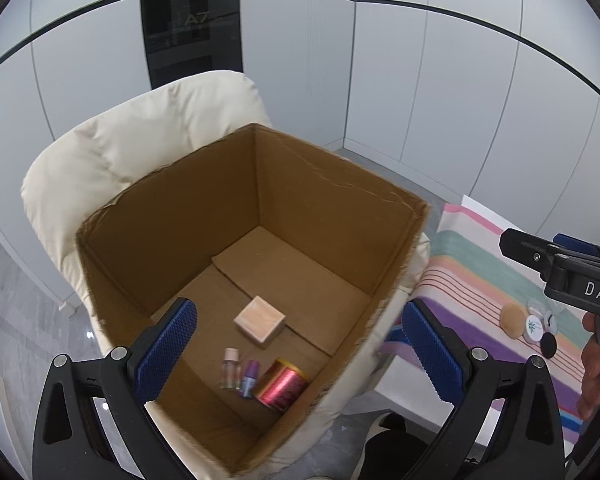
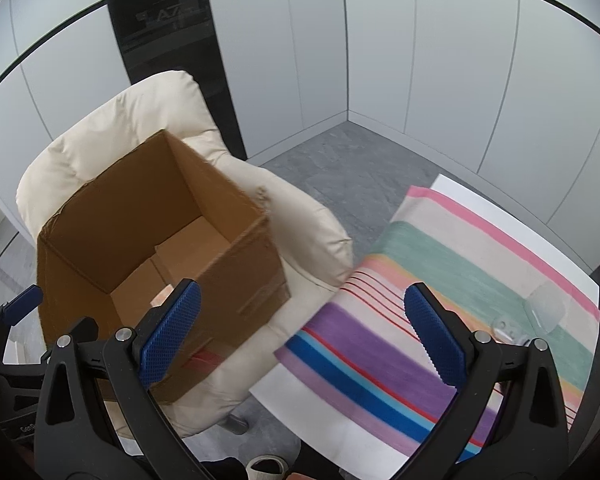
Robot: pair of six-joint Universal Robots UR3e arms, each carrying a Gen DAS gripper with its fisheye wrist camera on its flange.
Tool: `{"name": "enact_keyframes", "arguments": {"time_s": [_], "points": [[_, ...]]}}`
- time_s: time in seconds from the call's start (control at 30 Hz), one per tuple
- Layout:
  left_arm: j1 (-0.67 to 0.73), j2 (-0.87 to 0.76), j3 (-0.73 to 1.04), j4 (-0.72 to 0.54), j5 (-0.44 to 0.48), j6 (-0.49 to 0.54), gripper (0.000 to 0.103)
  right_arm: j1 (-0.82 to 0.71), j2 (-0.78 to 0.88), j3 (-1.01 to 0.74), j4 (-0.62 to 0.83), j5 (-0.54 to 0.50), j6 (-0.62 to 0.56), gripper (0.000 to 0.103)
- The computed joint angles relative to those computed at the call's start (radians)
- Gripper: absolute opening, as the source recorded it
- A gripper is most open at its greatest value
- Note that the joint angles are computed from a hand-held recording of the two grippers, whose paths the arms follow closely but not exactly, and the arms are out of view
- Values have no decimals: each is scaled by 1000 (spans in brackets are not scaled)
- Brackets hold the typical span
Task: Organize objects
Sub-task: 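Withdraw both tools from the box toward the striped table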
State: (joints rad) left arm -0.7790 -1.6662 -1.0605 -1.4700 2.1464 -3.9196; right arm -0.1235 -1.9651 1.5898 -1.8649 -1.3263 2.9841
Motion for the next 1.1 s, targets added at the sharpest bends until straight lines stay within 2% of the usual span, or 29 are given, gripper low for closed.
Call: {"name": "enact_keyframes", "arguments": {"time_s": [0.57, 1.1], "points": [[-49, -216, 254, -47, -33, 8, 103, -320, -127, 30, 178, 124, -211, 103], [-103, -441, 577, -153, -40, 34, 103, -617, -224, 42, 365, 245, -426, 103]]}}
